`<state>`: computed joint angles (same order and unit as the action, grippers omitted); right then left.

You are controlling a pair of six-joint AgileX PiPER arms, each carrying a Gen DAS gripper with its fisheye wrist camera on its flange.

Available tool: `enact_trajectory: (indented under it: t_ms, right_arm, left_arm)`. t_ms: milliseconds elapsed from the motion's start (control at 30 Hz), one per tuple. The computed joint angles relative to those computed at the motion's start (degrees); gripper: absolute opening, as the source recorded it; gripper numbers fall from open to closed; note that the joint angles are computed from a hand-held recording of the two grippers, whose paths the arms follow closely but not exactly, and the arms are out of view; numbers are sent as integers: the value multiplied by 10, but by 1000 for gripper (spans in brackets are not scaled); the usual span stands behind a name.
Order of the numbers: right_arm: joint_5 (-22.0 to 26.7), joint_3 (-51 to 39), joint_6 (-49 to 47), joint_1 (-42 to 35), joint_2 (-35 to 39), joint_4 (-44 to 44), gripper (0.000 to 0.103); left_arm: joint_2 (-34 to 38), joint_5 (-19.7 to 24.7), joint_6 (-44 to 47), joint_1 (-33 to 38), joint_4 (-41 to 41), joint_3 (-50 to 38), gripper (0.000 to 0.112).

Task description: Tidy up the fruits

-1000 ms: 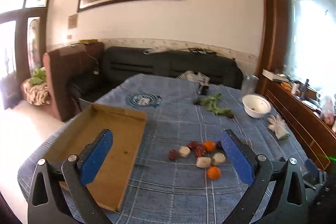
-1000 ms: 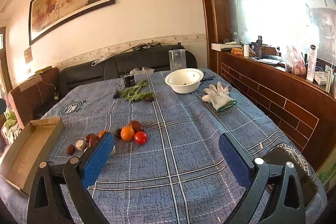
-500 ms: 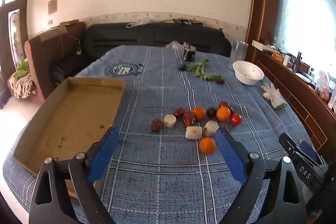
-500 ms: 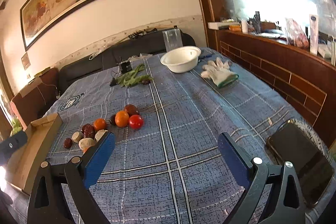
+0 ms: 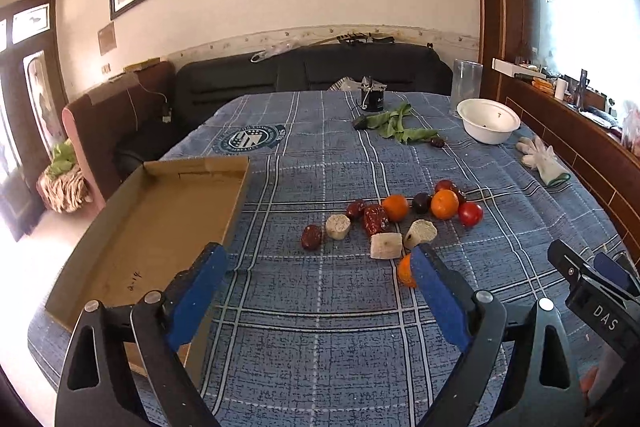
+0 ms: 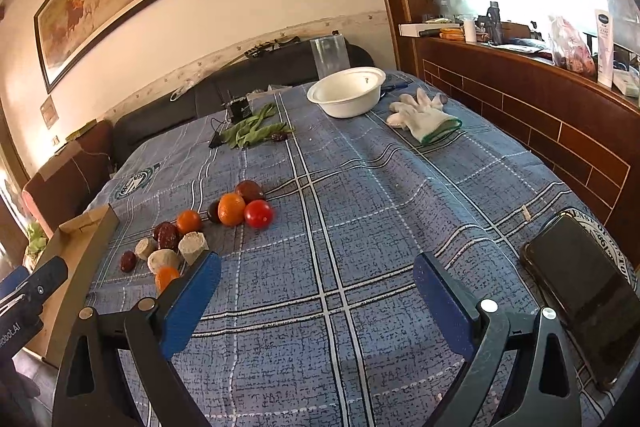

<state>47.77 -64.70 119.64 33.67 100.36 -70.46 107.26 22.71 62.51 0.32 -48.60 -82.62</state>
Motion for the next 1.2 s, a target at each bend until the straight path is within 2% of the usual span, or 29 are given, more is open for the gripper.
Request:
enact_trajectory:
  t_ms: [267,767,867,967,1067,1100,1133,1167,1200]
  right_arm:
    - [-5,-3,-8,-2,1,8,99]
    - [-18,-13,-38,-12,7,35,99]
    - [-27,-38,-121,-22,10,73,99]
    - [-5,-77,-216,-22,21,73,99]
    - [-45,-126,-339,-57,37,129,99]
    - [-76,-142,-386,-78,47,166,99]
    - [-104,-154,-423,-97,57,195,97]
    - [-115,-164,-441,-106,66,210,88]
    - [-111,-190,-476,-120,89,237,83]
  left_arm:
    - [-2,16,-26,3,24,-4,93]
    - [38,89,-80,17,69,-57,93]
    - [66,120,-104,28,91,-98,93]
    - [98,155,-112,46,92,-143,93]
    - [134,221,-122,54,96,-196,93]
    - [149,255,-127,53,97,-222,93]
    - [165,287,-134,52,95,-248,90]
    - [181,317,-142,49,93,-276,79]
    - [196,336,-149,43,96,-302,74]
